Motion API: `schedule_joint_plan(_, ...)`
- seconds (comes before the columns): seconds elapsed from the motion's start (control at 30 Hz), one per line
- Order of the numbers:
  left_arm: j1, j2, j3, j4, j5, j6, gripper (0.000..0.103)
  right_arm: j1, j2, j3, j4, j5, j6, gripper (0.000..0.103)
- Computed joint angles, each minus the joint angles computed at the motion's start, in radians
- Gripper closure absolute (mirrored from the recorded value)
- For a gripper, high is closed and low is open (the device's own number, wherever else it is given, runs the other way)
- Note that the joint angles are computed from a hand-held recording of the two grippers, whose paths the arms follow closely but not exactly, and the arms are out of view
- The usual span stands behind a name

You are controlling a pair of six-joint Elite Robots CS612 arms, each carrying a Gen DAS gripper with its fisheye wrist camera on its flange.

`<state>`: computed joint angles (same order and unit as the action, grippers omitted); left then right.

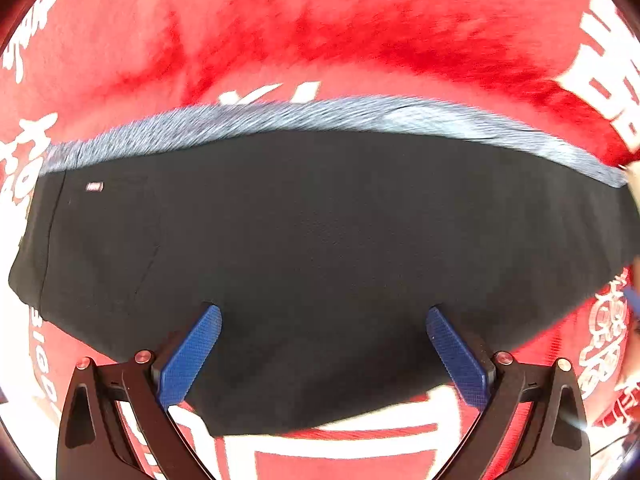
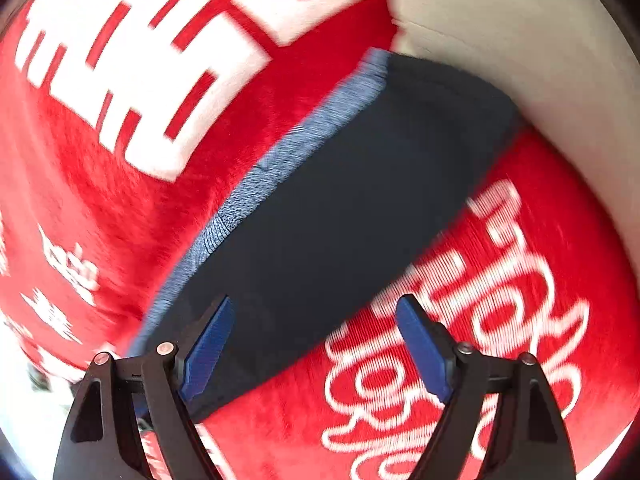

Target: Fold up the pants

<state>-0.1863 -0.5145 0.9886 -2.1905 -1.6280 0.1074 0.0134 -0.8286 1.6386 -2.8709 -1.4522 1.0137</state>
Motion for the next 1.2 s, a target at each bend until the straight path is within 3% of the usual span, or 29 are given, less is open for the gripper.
schedule_joint_plan(0.17,-0.039,-0.021,0.031,-0.046,-0.017,0.042,0.000,-0.015,0.000,0.095,-0.195,0.038,0.220,0.019)
schedule_joint_plan(0.27,-0.063,-0.014,0.024,-0.065,-0.031,0.031,0.000,-0.024,-0.006,0.126,-0.257,0.031,0.279,0.021)
schedule_joint_plan(0.33,-0.077,-0.005,0.013,-0.070,-0.019,0.015,0.000,-0.017,-0.001,0.102,-0.221,0.011,0.241,0.024)
schedule_joint_plan(0.4,-0.088,0.008,0.002,-0.066,-0.015,0.000,0.000,-0.015,-0.008,0.067,-0.159,-0.020,0.132,0.026)
schedule_joint_plan(0.5,-0.100,0.024,-0.012,-0.027,0.017,-0.007,0.000,-0.016,0.001,-0.002,-0.055,-0.058,-0.001,0.041)
schedule_joint_plan(0.57,-0.100,0.024,-0.001,-0.041,0.015,-0.031,0.000,-0.024,0.014,-0.041,0.003,-0.074,-0.060,0.063)
schedule_joint_plan(0.63,-0.097,0.024,0.004,-0.055,0.005,-0.042,0.000,-0.034,0.041,-0.100,0.079,-0.101,-0.117,0.072)
schedule_joint_plan(0.8,-0.101,0.023,0.021,-0.095,0.022,-0.035,0.000,-0.059,0.117,-0.246,0.251,-0.189,-0.258,0.073)
schedule_joint_plan(0.83,-0.102,0.024,0.020,-0.098,0.022,-0.036,0.000,-0.064,0.127,-0.267,0.304,-0.222,-0.261,0.079)
schedule_joint_plan(0.87,-0.105,0.019,0.032,-0.106,0.022,-0.041,0.000,-0.069,0.130,-0.273,0.331,-0.252,-0.254,0.096)
schedule_joint_plan(0.9,-0.105,0.020,0.030,-0.106,0.020,-0.043,0.000,-0.076,0.127,-0.266,0.325,-0.269,-0.239,0.103)
schedule_joint_plan(1.0,-0.102,0.006,0.063,-0.130,0.019,-0.040,0.000,-0.086,0.104,-0.231,0.286,-0.238,-0.226,0.095)
schedule_joint_plan(1.03,-0.102,0.006,0.064,-0.131,0.019,-0.039,0.000,-0.086,0.089,-0.208,0.253,-0.216,-0.229,0.085)
schedule_joint_plan(1.07,-0.102,0.012,0.056,-0.128,0.018,-0.037,0.000,-0.087,0.075,-0.181,0.212,-0.188,-0.227,0.064)
schedule_joint_plan(1.13,-0.101,0.014,0.054,-0.131,0.016,-0.030,0.000,-0.087,0.039,-0.108,0.117,-0.123,-0.187,0.034)
schedule_joint_plan(1.2,-0.101,0.017,0.051,-0.135,0.016,-0.021,0.000,-0.082,0.001,-0.020,0.016,-0.074,-0.099,0.033)
